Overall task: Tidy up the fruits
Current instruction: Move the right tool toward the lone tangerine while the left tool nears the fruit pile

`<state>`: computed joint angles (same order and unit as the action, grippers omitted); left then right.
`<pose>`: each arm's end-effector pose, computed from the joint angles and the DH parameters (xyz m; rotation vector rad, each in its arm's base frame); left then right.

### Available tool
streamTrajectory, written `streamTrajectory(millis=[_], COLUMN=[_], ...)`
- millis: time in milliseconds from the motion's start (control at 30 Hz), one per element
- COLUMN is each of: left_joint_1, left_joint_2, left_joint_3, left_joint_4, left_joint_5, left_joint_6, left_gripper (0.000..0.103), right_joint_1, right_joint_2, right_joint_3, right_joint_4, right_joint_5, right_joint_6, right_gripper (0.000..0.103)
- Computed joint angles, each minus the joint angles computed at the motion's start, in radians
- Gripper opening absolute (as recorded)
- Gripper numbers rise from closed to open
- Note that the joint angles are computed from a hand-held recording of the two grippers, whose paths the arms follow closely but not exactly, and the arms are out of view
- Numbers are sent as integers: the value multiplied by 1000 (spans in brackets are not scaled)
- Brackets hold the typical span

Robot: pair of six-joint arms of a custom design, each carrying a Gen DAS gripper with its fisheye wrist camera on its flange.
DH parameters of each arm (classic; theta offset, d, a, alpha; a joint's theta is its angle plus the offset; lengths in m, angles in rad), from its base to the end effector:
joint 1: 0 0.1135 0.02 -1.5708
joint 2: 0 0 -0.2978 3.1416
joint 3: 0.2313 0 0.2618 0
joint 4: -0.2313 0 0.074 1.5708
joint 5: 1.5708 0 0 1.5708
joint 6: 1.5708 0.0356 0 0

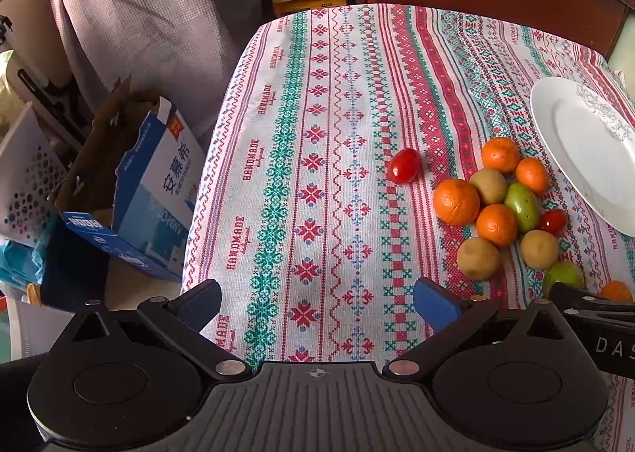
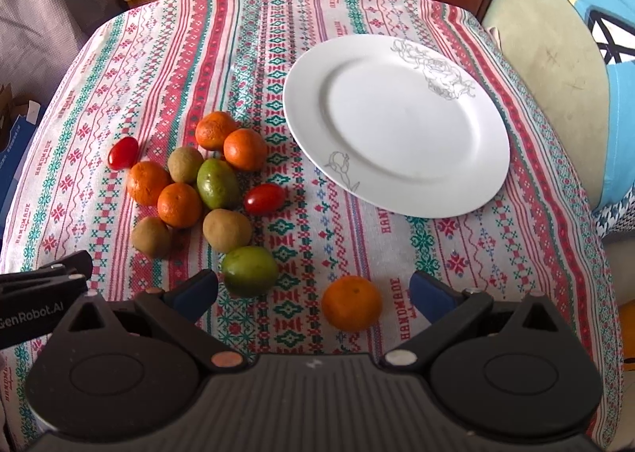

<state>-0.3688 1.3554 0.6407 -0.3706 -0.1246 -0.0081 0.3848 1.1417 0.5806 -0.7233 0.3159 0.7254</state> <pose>0.2247 -0.0821 0.1860 0.4338 2.6063 0.0393 0.1657 0.0552 0.1961 0.5244 2.6795 -0.1621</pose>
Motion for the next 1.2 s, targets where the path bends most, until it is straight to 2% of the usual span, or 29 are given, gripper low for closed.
streamTrajectory(millis=[1200], left_joint_1=[-18], left_joint_2=[-3], left_joint_3=[-6], left_joint_4=[11], left_joint_5=[-17], left_joint_6=[-5], left_gripper=[102], right_joint_1=[20], right_joint_2=[-2], right_joint_3=[2], right_joint_4=[4], right_joint_5=[18], right_joint_6=[-11], right_gripper=[101])
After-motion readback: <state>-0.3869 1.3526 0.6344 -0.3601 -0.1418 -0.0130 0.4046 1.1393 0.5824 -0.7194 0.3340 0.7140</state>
